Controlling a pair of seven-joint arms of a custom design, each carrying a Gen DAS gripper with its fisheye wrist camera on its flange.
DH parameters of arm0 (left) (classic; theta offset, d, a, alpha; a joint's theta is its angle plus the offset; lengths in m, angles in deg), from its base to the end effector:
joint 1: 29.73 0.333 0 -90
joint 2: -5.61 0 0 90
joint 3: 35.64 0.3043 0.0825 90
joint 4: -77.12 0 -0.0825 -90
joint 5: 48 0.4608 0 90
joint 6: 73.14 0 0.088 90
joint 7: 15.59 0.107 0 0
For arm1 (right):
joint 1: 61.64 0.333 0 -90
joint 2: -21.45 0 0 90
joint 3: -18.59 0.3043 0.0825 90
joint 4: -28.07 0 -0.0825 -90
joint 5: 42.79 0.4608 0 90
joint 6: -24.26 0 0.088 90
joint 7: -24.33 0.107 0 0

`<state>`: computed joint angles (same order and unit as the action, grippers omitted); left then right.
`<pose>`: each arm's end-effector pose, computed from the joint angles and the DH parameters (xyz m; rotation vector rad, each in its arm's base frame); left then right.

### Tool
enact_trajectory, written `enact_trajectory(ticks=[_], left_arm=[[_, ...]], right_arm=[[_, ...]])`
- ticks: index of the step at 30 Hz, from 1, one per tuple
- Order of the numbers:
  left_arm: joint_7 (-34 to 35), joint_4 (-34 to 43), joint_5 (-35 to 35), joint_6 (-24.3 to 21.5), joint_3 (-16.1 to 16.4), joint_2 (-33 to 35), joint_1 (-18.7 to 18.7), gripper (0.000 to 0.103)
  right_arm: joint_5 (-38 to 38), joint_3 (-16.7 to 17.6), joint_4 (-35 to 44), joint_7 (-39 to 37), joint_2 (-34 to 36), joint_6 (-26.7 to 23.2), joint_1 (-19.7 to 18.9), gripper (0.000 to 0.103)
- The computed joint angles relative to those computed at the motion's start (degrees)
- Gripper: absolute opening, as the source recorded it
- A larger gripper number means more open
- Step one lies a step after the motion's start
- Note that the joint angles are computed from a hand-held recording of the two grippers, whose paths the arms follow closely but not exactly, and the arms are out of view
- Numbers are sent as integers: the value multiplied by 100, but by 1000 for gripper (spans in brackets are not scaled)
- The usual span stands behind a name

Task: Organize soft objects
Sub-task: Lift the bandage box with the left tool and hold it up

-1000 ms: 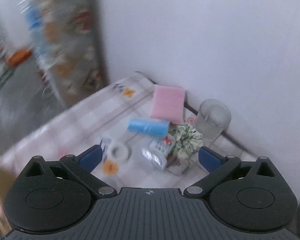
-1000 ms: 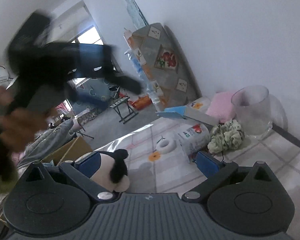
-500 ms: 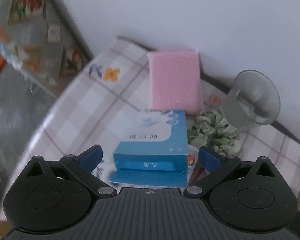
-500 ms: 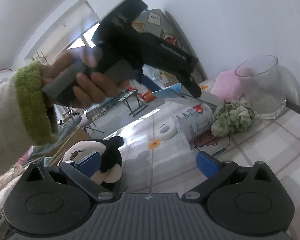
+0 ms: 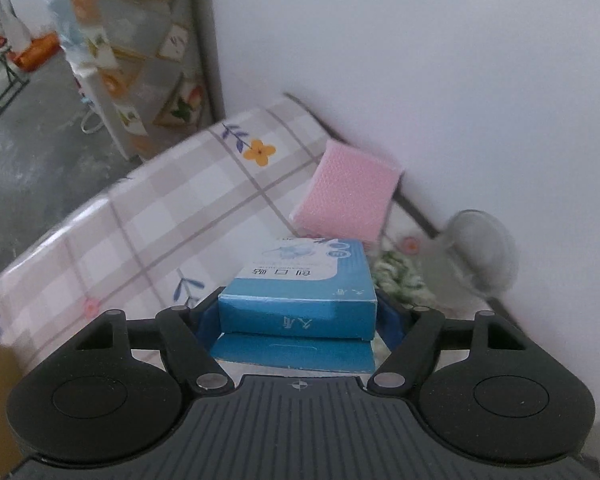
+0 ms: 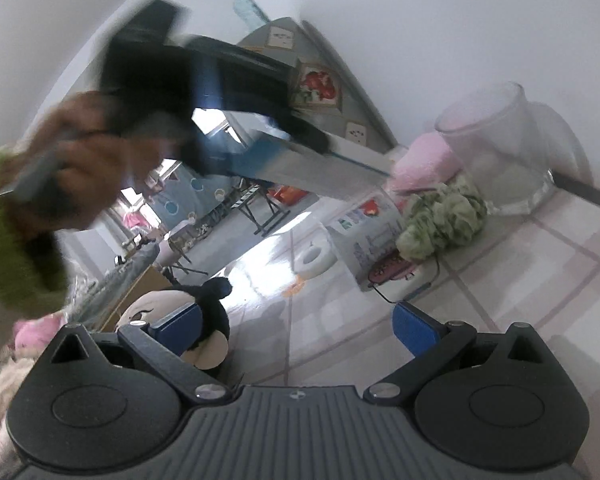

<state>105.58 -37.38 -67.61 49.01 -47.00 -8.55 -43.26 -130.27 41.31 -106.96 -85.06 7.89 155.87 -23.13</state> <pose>0.5317 -0.2721 0.5788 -1.0404 2.7779 -0.6840 0.2893 0.4825 0.3974 -0.8456 1.7252 -0.4876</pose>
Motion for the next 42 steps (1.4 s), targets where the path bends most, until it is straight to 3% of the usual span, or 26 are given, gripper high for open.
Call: enact_trajectory(ticks=[4,11,17,25,31,36,38,42], left_arm=[[252,-697,-330,-76,200,-993,-27,74],[522,-2199,-605,65,372,-2520,-130,74],[504,-3192,-504,166,314,-3334,-234,74],[378,-4326,-221,359,315,-4369,-365,74],[83,-4674,-69,233,387,-4569,-292,76],[297,-4606,-269,44,725,-4596,-289,95],[430,-4604,-374,59,779,-4631,-281,97],[452,-4514,-389,340,565,-4368,-245,97]], right_arm=[[102,59,-134,256,-134,-157,45,76],[912,411,-200,-222,-482,-717,371,75],[2029,768,-112,-1034,-658,-1506,774,75],[2662,1029,-131,-1006,-820,-2228,1079,75],[2779,1071,-230,-969,-965,-2401,1167,75],[2825,1058,-247,-1020,-982,-2376,1173,75],[2827,1051,-255,-1009,-979,-2350,1162,75],[2834,1043,-268,-985,-990,-2290,1146,75]])
